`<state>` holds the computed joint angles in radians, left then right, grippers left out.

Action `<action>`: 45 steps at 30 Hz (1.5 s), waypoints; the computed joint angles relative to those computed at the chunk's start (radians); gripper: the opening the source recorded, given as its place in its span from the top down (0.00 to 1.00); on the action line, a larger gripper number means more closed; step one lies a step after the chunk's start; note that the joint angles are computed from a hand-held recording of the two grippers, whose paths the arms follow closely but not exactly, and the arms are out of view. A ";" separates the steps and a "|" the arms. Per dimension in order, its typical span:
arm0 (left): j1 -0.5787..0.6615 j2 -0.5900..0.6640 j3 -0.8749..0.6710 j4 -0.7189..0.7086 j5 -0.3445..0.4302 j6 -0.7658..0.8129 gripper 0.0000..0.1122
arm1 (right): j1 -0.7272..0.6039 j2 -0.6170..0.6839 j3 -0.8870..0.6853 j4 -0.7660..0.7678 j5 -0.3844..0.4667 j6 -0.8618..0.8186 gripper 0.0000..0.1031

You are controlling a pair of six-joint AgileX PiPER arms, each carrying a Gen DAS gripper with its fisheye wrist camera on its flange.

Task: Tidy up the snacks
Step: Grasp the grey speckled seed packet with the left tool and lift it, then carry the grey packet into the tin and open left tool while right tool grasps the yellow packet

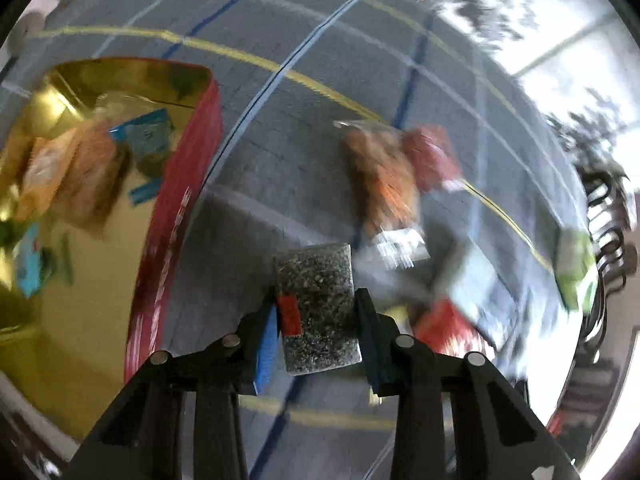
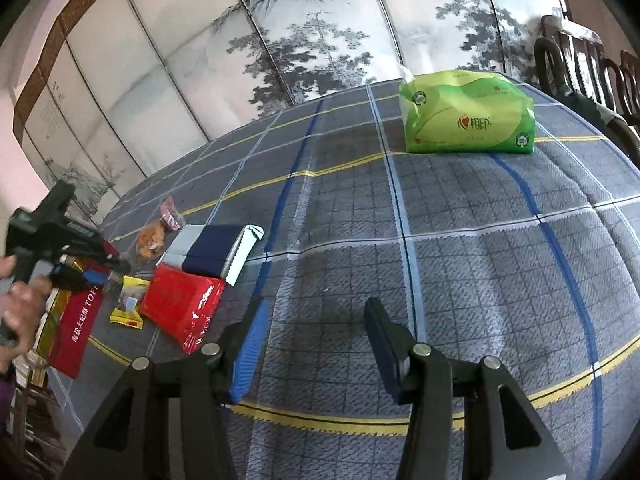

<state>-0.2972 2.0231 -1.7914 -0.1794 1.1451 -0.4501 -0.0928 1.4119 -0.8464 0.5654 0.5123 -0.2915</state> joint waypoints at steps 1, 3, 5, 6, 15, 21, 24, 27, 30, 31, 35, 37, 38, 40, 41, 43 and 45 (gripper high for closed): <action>0.000 -0.050 0.068 -0.024 -0.034 0.029 0.72 | -0.002 0.001 -0.001 -0.001 0.001 -0.001 0.51; 0.013 -0.146 0.195 -0.085 -0.076 0.102 0.72 | 0.004 -0.002 0.000 -0.013 -0.003 0.008 0.51; 0.014 -0.211 0.273 -0.104 -0.096 0.136 0.72 | 0.015 -0.012 0.004 -0.015 -0.010 -0.005 0.51; 0.019 -0.243 0.311 -0.116 -0.102 0.158 0.72 | 0.030 -0.021 0.009 -0.026 -0.019 -0.011 0.51; 0.040 -0.413 0.483 -0.163 -0.143 0.254 0.71 | 0.267 -0.052 -0.068 0.012 0.009 -0.063 0.51; 0.068 -0.484 0.530 -0.160 -0.153 0.280 0.71 | 0.453 0.149 -0.296 -0.076 0.064 0.011 0.60; 0.101 -0.513 0.551 -0.174 -0.150 0.311 0.71 | 0.483 0.237 -0.391 -0.088 0.086 0.028 0.64; 0.133 -0.534 0.565 -0.181 -0.151 0.333 0.71 | 0.507 0.316 -0.472 -0.142 0.123 0.068 0.76; 0.171 -0.561 0.581 -0.184 -0.150 0.360 0.71 | 0.538 0.369 -0.530 -0.268 0.145 0.179 0.76; 0.183 -0.565 0.583 -0.186 -0.149 0.366 0.71 | 0.550 0.372 -0.532 -0.311 0.135 0.217 0.76; 0.246 -0.572 0.596 -0.206 -0.139 0.403 0.71 | 0.567 0.400 -0.564 -0.417 0.142 0.320 0.76; 0.266 -0.569 0.598 -0.208 -0.140 0.412 0.71 | 0.576 0.415 -0.576 -0.455 0.154 0.344 0.76; 0.275 -0.570 0.601 -0.207 -0.141 0.416 0.71 | 0.578 0.422 -0.576 -0.454 0.156 0.340 0.76; 0.305 -0.569 0.600 -0.207 -0.138 0.431 0.71 | 0.579 0.427 -0.584 -0.456 0.160 0.338 0.77; 0.322 -0.571 0.600 -0.209 -0.137 0.441 0.71 | 0.583 0.431 -0.594 -0.459 0.171 0.330 0.78; 0.362 -0.578 0.602 -0.200 -0.141 0.452 0.71 | 0.588 0.432 -0.601 -0.452 0.180 0.318 0.80; 0.403 -0.575 0.597 -0.193 -0.143 0.464 0.71 | 0.592 0.413 -0.583 -0.418 0.170 0.300 0.81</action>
<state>0.1057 1.4482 -1.1945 -0.3720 1.0018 0.0139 0.4988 1.8253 -1.4298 0.1473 0.6821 0.0084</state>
